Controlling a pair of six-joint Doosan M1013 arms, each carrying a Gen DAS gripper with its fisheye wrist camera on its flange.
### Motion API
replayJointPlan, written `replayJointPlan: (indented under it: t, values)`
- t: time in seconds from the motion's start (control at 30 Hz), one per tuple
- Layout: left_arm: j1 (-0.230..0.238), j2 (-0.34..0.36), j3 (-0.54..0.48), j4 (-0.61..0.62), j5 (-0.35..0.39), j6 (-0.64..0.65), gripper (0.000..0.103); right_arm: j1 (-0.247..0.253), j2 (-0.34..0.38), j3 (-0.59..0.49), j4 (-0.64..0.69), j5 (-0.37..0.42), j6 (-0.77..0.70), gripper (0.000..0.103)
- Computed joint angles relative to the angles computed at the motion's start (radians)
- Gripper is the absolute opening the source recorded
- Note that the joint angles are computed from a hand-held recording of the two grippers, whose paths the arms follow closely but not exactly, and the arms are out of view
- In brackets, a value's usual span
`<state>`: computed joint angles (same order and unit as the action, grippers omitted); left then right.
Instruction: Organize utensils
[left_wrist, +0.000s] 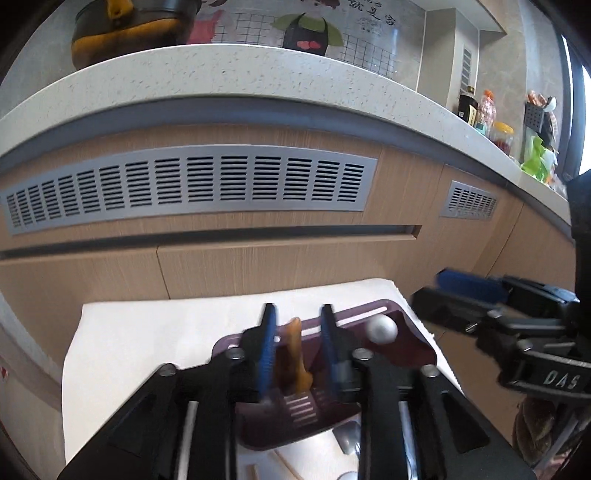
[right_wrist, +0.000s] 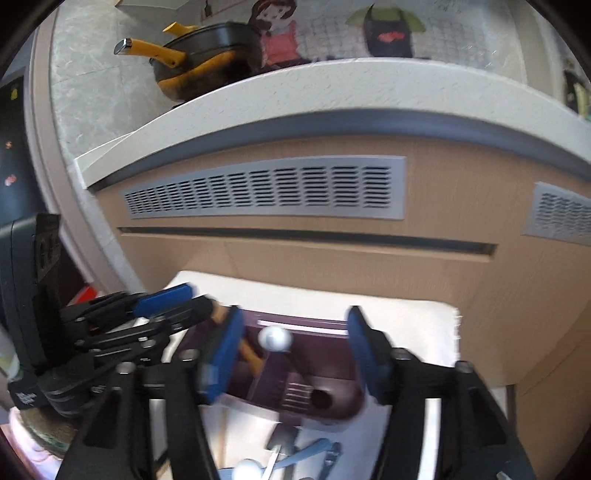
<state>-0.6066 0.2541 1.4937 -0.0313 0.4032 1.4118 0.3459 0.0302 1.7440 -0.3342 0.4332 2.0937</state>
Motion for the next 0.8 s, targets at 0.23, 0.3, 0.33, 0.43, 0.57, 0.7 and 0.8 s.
replayJointPlan:
  t: [0.23,0.3,0.33,0.43,0.57,0.7,0.8]
  values:
    - [-0.005,-0.051,0.081,0.077,-0.008,-0.080,0.065,0.064,-0.038,0.077,-0.350,0.100,0.292,0.087]
    - [-0.005,-0.069,0.108,0.082,-0.001,-0.096,0.071,0.081,-0.044,0.098,-0.376,0.134,0.315,0.089]
    - [-0.006,-0.081,0.127,0.089,-0.002,-0.107,0.076,0.091,-0.047,0.112,-0.392,0.153,0.326,0.090]
    - [-0.009,-0.114,0.179,0.149,0.002,-0.170,0.088,0.121,-0.050,0.145,-0.429,0.194,0.354,0.095]
    - [-0.018,-0.157,0.254,0.305,0.028,-0.321,0.092,0.178,-0.056,0.186,-0.509,0.247,0.398,0.102]
    - [-0.003,-0.195,0.324,0.314,0.075,-0.363,0.094,0.248,-0.063,0.222,-0.570,0.263,0.431,0.102]
    - [0.011,-0.218,0.366,0.335,0.117,-0.421,0.094,0.279,-0.070,0.238,-0.473,0.193,0.331,0.102]
